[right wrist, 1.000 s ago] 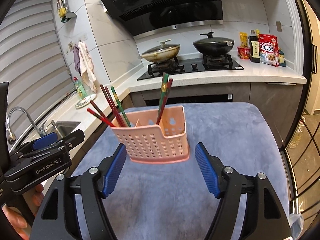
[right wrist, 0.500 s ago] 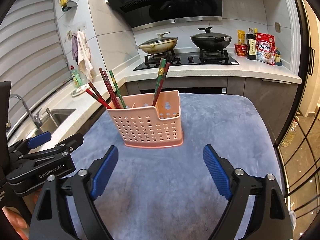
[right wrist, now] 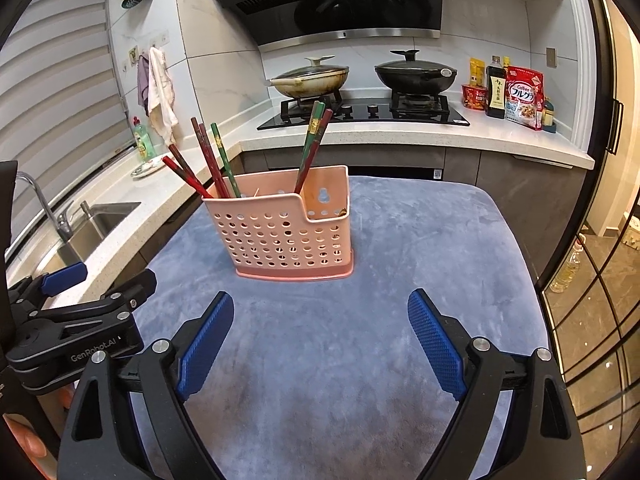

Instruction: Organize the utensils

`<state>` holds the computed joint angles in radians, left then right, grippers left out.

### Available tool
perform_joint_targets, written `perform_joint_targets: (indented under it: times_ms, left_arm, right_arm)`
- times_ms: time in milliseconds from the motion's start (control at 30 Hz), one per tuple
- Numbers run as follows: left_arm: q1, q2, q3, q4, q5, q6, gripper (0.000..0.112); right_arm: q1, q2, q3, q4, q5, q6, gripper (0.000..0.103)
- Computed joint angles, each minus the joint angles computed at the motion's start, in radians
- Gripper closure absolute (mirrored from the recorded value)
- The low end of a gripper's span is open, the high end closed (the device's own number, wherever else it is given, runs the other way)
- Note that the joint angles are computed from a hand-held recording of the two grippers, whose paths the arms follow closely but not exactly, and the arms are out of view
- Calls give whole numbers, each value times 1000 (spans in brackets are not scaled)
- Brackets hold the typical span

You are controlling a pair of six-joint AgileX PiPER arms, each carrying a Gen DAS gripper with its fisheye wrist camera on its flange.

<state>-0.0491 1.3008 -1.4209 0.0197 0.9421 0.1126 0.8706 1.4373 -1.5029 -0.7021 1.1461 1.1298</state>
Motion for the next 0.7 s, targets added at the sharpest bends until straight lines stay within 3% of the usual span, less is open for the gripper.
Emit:
perform_joint_targets:
  times_ms: [167,700]
  left_arm:
    - [-2,-9,18,3,-2,5,17]
    - [-5,-12,34,6,8,7,17]
  right_arm:
    - [10,4,2,-1,9,2,7]
    - [15,14,2,1,26,7,7]
